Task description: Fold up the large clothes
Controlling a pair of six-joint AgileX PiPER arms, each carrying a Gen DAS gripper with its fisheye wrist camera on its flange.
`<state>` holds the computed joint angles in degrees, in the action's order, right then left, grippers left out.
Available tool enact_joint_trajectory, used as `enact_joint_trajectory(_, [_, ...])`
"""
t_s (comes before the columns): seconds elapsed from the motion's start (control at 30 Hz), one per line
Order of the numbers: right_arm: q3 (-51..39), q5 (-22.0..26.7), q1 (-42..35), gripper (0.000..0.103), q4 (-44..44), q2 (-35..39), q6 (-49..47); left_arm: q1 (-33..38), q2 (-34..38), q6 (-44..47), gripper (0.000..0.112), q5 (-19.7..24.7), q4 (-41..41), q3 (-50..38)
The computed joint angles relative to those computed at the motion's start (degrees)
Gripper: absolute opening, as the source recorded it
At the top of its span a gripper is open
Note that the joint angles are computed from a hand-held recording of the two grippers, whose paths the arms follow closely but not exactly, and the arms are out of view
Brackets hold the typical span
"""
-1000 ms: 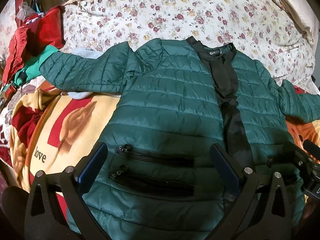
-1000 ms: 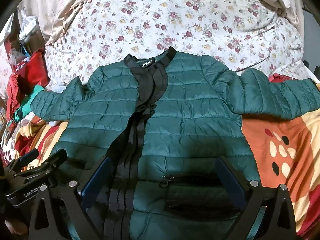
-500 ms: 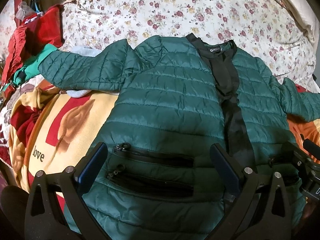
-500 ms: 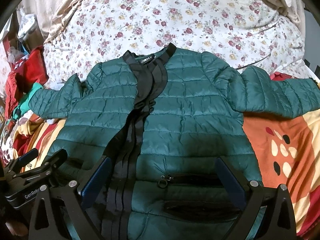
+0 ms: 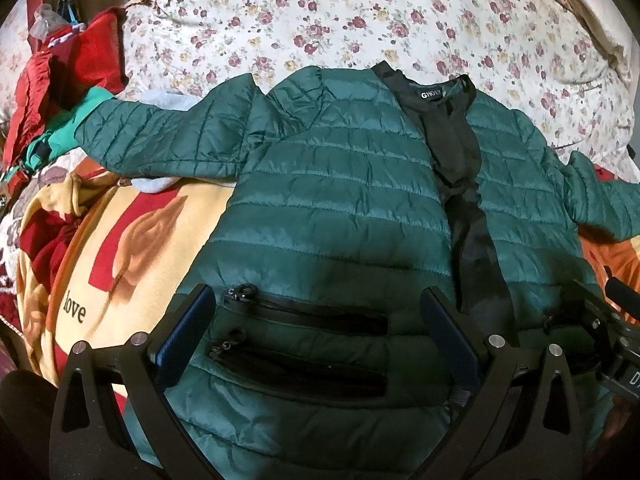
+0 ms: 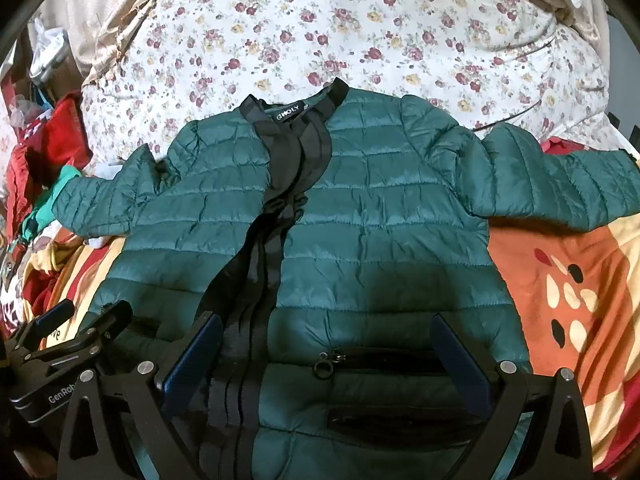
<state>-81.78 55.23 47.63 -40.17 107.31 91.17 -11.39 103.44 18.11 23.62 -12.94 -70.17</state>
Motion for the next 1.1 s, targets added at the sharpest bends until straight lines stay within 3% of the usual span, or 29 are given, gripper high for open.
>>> enact_joint_trajectory(1.1, [-1.11,0.12,-1.9,0.103,0.74,1.74,-2.63,-1.23,3.46,-3.88,0.102,3.41,3.33,-3.68])
